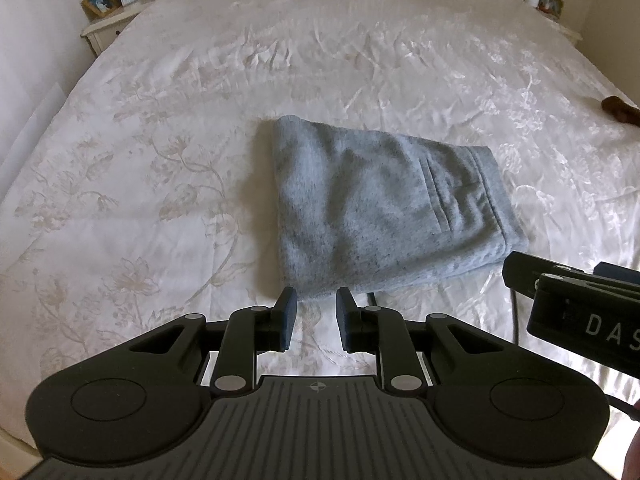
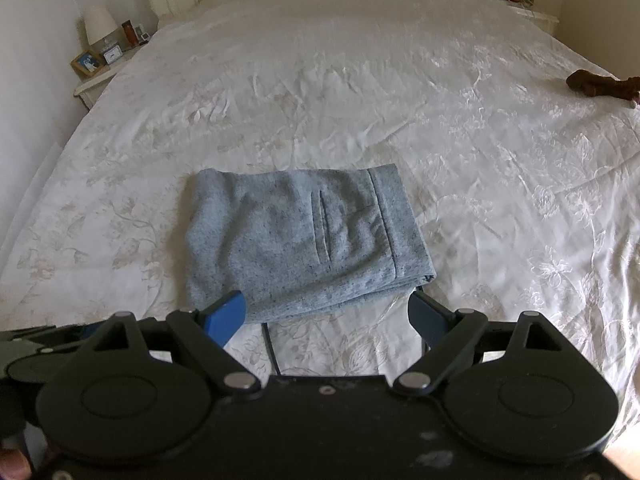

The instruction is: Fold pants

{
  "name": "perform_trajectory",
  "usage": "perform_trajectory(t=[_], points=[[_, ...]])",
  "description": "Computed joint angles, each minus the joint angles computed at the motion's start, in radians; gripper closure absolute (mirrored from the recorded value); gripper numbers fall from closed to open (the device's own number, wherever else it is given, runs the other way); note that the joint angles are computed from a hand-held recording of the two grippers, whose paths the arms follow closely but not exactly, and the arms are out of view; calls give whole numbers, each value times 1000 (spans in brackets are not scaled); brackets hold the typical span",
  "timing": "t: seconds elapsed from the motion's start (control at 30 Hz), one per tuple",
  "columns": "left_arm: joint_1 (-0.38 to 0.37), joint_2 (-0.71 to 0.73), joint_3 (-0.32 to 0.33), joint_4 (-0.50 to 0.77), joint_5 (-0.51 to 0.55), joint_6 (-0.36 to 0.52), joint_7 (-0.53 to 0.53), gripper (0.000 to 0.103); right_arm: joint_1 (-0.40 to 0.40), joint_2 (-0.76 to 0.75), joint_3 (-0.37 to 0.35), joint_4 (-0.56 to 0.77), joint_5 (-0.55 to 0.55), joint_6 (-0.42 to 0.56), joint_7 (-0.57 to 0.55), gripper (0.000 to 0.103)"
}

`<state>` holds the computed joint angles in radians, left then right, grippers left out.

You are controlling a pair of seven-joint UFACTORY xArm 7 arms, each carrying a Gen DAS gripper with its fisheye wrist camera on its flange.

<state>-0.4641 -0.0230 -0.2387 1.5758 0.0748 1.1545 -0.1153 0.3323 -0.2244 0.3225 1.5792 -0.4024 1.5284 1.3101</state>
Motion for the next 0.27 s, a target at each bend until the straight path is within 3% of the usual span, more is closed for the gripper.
perform_trajectory(t=[0.27], points=[[3,20,6,12,-17,13,20,82,3,21,-8,10,6,7,6,10]])
